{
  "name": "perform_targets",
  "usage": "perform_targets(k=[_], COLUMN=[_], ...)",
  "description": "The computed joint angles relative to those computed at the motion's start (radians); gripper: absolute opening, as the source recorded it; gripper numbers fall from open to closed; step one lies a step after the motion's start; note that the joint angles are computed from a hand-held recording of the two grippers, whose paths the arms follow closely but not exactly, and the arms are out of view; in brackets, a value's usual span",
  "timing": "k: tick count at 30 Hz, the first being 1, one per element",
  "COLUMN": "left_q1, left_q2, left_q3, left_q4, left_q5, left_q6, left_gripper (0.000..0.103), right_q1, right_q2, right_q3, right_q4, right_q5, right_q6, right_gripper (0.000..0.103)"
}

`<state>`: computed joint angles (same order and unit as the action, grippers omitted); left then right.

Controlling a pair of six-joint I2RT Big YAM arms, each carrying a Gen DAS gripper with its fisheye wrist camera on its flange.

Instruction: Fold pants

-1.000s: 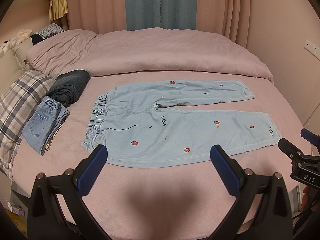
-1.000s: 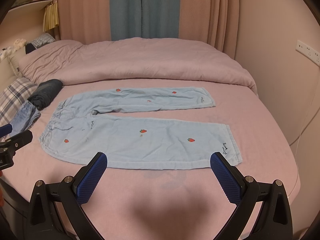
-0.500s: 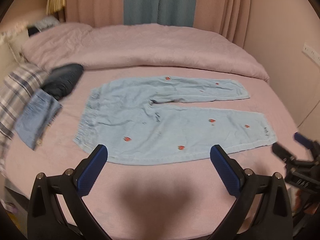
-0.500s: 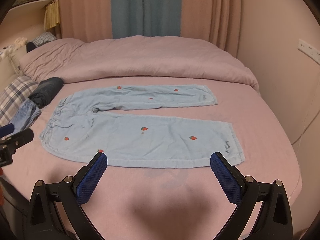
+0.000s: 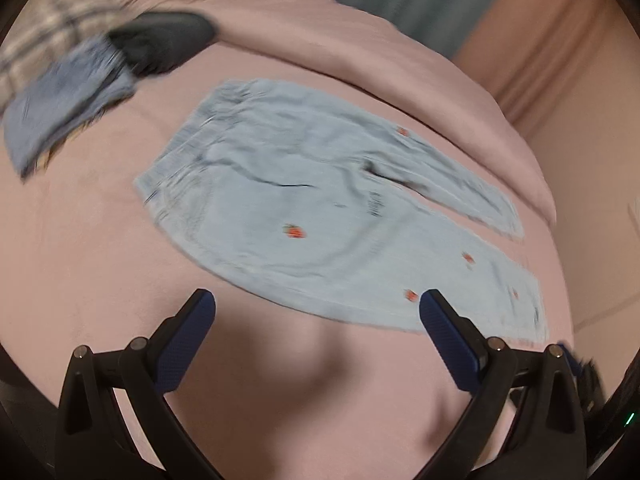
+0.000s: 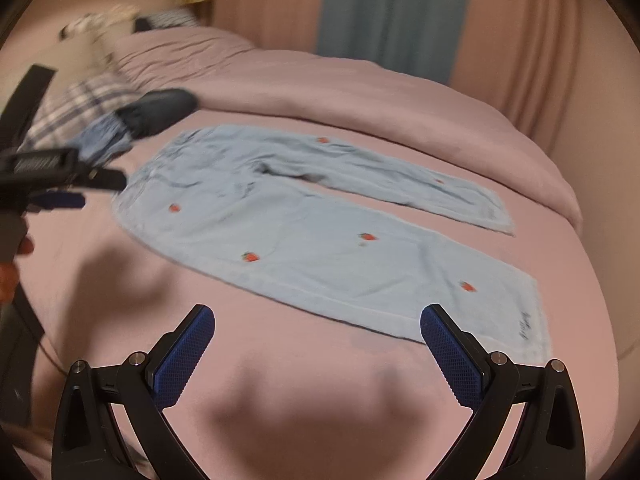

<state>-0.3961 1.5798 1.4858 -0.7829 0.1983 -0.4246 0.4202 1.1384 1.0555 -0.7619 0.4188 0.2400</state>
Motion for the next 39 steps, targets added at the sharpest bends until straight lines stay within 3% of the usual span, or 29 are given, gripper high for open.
perform_targets(k=[4,7,11,12,13,14,15,16,19,24,27,29,32,33,36,38,39], left_q1=[0.073,0.105,0.134,0.139,0.142,0.146,0.148,0.151,0.165,0.155,0.150,0.161,0.162,0.157,0.141,0.127,0.122], left_q2=[0.030,0.062,0.128,0.133,0.142,0.158,0.181,0.196,0.206,0.131,0.150,0.156,0.131,0.109,0.080,0.114,0.153], left_q3=[-0.061,-0.075,-0.045,-0.044,-0.034,-0.014,0.019,0.038,0.048,-0.005,-0.002,-0.004,0.005,-0.004,0.003,0.062,0.110], left_q4=[0.102,0.163,0.215,0.235,0.242,0.229,0.194,0.173,0.168,0.156,0.119,0.120,0.074,0.076,0.106,0.094,0.076], left_q5=[0.083,0.116,0.162,0.166,0.166,0.163,0.162,0.164,0.194,0.118,0.076,0.102,0.038,-0.012,-0.108,-0.085,-0.039], left_q6=[-0.135,-0.239,-0.330,-0.342,-0.350,-0.350,-0.350,-0.350,-0.345,-0.244,-0.175,-0.184,-0.136,-0.099,0.012,0.086,0.126], left_gripper=[0.095,0.086,0.072,0.064,0.051,0.042,0.025,0.017,0.014,0.014,0.019,0.021,0.043,0.043,0.043,0.045,0.046], right_q1=[0.034,0.078,0.099,0.100,0.101,0.105,0.103,0.098,0.092,0.080,0.083,0.091,0.065,0.041,-0.013,-0.071,-0.093], right_q2=[0.074,0.156,0.254,0.272,0.298,0.312,0.336,0.361,0.395,0.328,0.346,0.345,0.323,0.296,0.258,0.283,0.302], right_q3=[-0.018,-0.016,0.020,0.029,0.043,0.048,0.063,0.081,0.118,0.107,0.102,0.075,0.107,0.104,0.114,0.156,0.179], right_q4=[0.115,0.213,0.266,0.272,0.284,0.295,0.305,0.307,0.292,0.251,0.192,0.235,0.161,0.158,0.140,0.106,0.083], right_q5=[0.009,0.044,0.030,0.024,0.026,0.031,0.028,0.015,-0.015,-0.129,-0.144,-0.125,-0.213,-0.298,-0.367,-0.398,-0.413], right_q6=[-0.148,-0.332,-0.478,-0.503,-0.543,-0.561,-0.593,-0.617,-0.626,-0.567,-0.559,-0.564,-0.472,-0.430,-0.327,-0.239,-0.207], right_gripper=[0.099,0.078,0.053,0.046,0.042,0.034,0.025,0.020,0.005,0.003,0.003,0.003,0.004,0.004,0.004,0.004,0.004])
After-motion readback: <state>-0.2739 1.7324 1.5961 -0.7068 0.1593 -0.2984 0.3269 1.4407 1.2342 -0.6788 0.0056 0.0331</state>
